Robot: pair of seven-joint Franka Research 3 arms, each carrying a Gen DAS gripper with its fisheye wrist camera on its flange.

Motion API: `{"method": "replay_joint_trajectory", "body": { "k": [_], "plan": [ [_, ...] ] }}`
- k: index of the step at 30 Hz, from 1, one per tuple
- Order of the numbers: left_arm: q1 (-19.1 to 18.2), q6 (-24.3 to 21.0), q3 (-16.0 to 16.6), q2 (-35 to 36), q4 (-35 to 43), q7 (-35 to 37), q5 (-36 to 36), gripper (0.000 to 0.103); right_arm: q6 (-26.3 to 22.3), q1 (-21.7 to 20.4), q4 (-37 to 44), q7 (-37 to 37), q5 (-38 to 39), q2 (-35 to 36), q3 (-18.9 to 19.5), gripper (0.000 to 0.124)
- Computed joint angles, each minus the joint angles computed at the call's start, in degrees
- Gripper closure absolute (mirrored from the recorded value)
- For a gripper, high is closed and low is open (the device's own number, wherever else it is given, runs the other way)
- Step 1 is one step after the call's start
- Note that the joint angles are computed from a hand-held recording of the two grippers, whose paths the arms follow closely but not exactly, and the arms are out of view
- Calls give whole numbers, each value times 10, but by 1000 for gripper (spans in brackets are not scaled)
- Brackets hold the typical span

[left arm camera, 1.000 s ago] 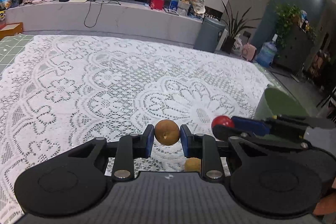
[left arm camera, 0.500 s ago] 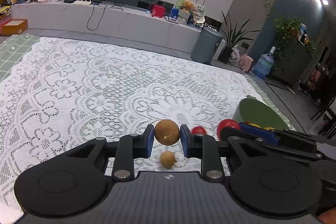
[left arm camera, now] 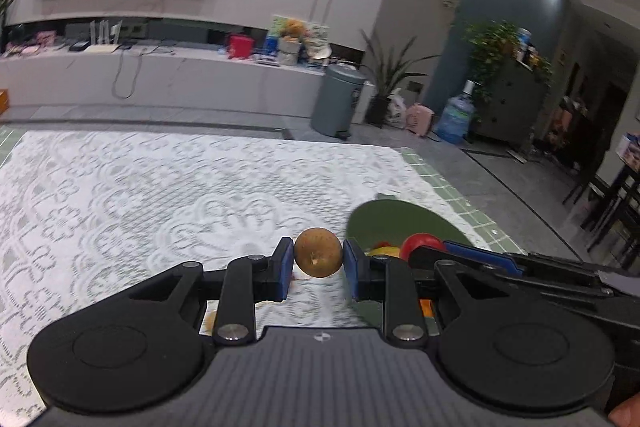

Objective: Organize fruits
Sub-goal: 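Carry the kiwi and tomato in both tools over the green colander, then open both tools to drop the kiwi and tomato into the colander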

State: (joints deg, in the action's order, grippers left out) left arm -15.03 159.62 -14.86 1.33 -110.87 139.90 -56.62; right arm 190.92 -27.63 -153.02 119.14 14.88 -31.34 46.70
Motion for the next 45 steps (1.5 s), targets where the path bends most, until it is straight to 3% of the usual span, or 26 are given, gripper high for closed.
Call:
{"method": "replay_joint_trajectory", "body": {
  "k": [5,15,32,45],
  "plan": [
    [-11,-3,-10,8,11,4,11,73,-24,38,-28,-4,-6,-34,-55,100],
    [-20,-22,-34,48,48,-41,107,74,-100,52,-36,5,-78,-51,-126,100],
    [-4,-88,-69,141,138,-133,282,74,-198,98,16,12,-213,50,-252,100],
    [3,-119,-83,189,183,-167,346,73,-229,145,55,47,-302,115,-323,100]
  ]
}}
